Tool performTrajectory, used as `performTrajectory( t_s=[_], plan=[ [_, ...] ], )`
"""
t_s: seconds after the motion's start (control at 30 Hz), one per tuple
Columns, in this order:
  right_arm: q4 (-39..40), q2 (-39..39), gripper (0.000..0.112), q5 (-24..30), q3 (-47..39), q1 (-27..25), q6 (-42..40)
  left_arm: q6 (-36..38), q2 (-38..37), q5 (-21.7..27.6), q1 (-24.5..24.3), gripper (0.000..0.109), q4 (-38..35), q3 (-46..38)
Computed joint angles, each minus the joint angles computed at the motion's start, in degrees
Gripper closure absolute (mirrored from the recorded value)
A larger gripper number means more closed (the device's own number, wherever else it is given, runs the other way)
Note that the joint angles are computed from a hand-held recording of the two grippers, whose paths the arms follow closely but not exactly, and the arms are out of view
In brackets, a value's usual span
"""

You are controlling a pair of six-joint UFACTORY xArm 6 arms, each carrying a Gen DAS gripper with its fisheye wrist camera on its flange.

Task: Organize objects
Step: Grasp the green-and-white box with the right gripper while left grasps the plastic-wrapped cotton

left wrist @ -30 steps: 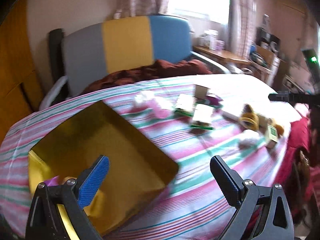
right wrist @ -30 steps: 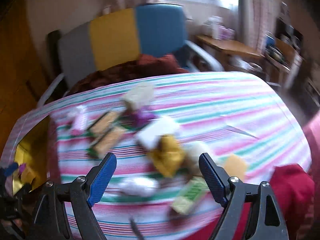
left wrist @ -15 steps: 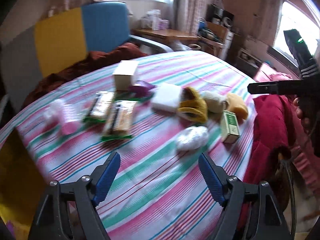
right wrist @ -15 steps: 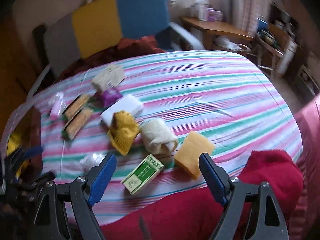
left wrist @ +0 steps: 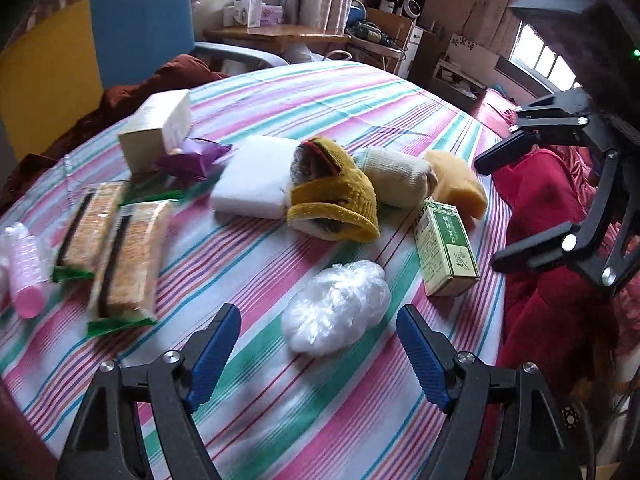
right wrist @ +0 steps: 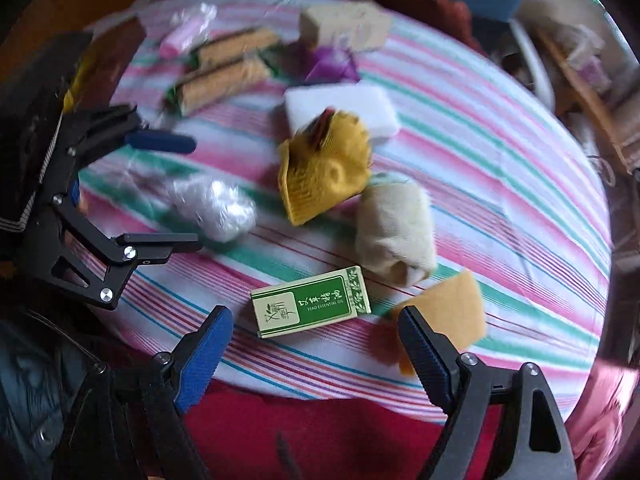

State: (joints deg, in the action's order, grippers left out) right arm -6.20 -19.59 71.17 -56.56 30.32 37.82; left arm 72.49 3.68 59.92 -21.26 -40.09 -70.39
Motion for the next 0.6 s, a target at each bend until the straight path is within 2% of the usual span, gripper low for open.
performTrajectory(
  t_s=[0.1, 0.13, 0.27, 0.4, 0.47, 0.5, 0.6],
  plan=[
    [2.4, 2.4, 0.025, 0.7, -0.9, -2.0, -4.2, -0.6, 1.4, 0.3, -0.6, 0.030, 0.3, -0.9],
    [3.3, 2.9, 0.025, 0.6, -1.0, -2.6, -5.4, -1.0, 2.0, 0.6, -0.6, 0.034, 0.5, -1.3],
    [8.0, 5.2, 0.022, 0.2, -1.4, -4.5, -10.8, -0.5, 2.6, 1.0, -0.2, 0.040, -0.6, -1.4],
    [9.1, 7.1, 0.022, 1.1, -2.2, -5.1, -12.2, -1.0, 3.1, 0.8, 0.5, 0.058, -1.4, -1.8],
    [9.8, 7.6, 0.025, 1.0, -2.2, -5.4, -12.2, -1.5, 3.6, 1.6, 1.1, 0.062, -2.1, -2.4],
    [9.7, 8.0, 0.038, 1.4, -2.3, -5.3, -12.0, -1.9, 3.7, 1.6, 1.4, 0.065, -2.3, -2.5],
    [8.6, 8.1, 0.038, 1.8, -2.4, -4.4, -11.5, -2.6, 3.4, 1.7, 2.1, 0.068, -2.7, -2.3]
  ],
)
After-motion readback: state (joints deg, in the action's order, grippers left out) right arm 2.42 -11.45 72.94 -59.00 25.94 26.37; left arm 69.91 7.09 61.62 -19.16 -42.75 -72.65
